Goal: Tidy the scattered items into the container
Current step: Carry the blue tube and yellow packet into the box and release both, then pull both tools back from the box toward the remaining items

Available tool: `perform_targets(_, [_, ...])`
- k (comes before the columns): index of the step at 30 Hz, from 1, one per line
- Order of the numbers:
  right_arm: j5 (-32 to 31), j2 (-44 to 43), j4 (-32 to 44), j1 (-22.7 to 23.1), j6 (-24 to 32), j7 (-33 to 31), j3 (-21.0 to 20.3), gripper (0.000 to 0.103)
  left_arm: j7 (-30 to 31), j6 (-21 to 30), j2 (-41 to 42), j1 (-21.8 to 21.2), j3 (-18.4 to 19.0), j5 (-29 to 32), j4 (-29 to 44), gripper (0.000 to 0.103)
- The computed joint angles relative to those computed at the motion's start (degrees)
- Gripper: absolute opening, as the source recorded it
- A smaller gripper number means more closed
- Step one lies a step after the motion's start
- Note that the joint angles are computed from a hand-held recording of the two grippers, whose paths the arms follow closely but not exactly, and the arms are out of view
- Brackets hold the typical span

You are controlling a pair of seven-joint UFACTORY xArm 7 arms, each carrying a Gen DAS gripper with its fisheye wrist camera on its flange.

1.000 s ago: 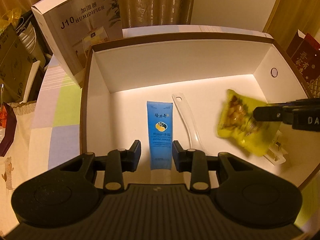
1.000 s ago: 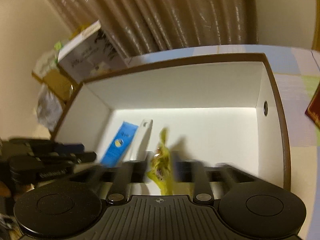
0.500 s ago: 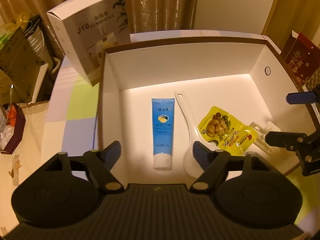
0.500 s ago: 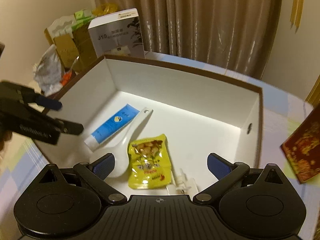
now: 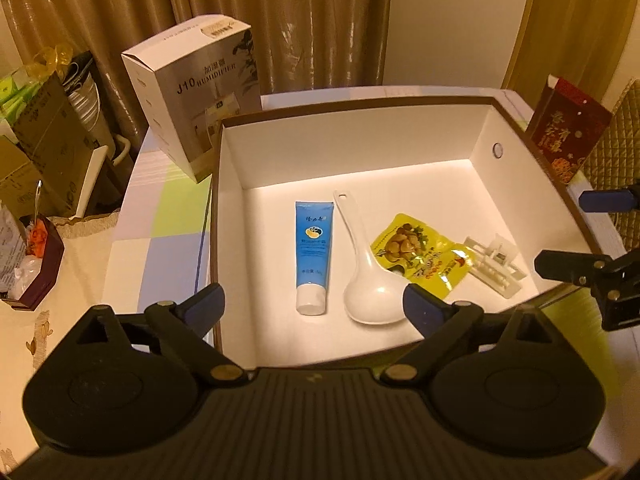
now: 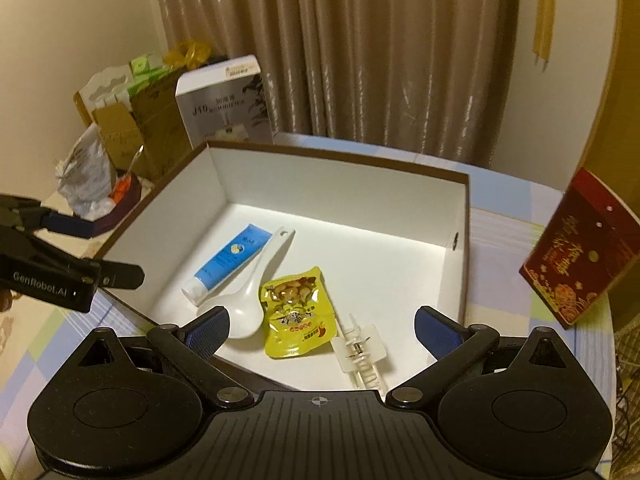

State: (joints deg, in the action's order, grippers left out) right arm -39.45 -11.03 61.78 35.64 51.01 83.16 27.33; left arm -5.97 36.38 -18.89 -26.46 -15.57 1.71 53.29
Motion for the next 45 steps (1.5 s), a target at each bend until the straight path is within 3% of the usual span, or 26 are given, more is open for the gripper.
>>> perform_targets(9, [-0.6,-1.6,1.0,1.4,5.8,5.8,3.3,0.103,-0.6,1.3,-7.4,-1.0,-0.2,-1.5,-4.5,0.098])
perform_targets(37, [-2.3,-2.7,2.4,7.5,15.3,20.0,9.4,0.103,-1.4,7.0,-25.8,-4.6,-0.2,-7.4,-15.0,0.098])
perform_targets(45, [-1.1,-3.3,1.2,9.3,18.2,24.4,10.6,0.103,-1.4,8.2,-31.4,-4.9,1.7,-9.7,-19.1,0.098])
